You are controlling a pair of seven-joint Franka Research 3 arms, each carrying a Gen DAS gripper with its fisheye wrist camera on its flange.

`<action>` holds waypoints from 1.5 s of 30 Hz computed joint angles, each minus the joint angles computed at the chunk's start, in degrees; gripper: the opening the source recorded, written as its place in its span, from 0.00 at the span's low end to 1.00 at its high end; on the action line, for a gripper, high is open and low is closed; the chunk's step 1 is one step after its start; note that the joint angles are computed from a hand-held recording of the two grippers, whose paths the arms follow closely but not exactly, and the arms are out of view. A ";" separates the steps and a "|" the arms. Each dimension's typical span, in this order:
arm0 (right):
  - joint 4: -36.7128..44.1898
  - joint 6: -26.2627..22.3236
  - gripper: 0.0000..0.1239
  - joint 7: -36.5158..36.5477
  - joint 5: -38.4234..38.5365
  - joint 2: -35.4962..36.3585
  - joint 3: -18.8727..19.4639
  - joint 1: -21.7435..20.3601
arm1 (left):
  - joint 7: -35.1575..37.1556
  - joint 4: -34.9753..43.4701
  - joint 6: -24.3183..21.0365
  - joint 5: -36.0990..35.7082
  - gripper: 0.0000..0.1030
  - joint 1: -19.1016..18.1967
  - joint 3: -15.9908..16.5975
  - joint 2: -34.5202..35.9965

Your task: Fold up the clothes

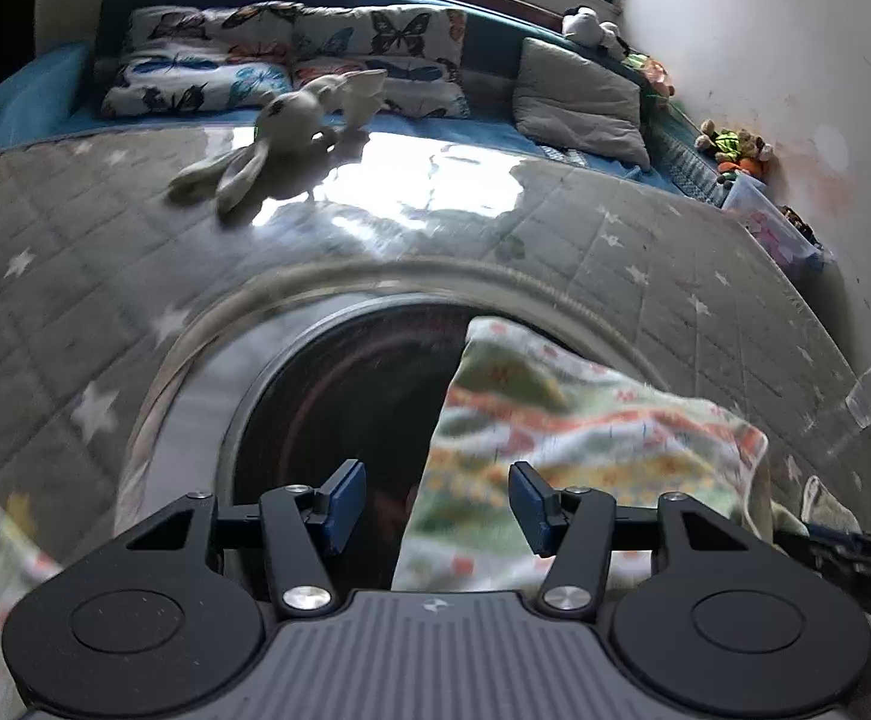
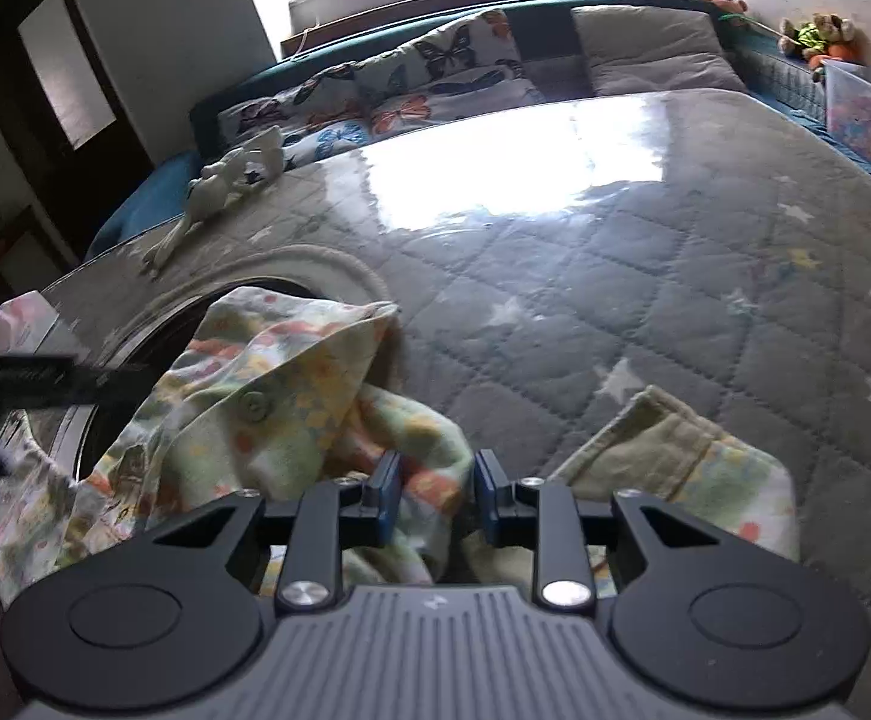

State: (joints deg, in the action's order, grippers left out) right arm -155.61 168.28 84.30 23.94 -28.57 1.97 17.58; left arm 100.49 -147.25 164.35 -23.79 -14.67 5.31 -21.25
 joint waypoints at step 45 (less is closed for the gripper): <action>11.83 17.98 0.05 14.89 -20.39 12.71 23.33 -24.77 | 5.82 2.59 19.14 -4.49 0.04 -4.76 7.91 3.74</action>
State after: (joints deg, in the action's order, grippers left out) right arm -143.78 186.26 99.19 3.55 -15.86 25.30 -7.19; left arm 106.31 -144.66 183.49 -28.27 -19.43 13.22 -17.50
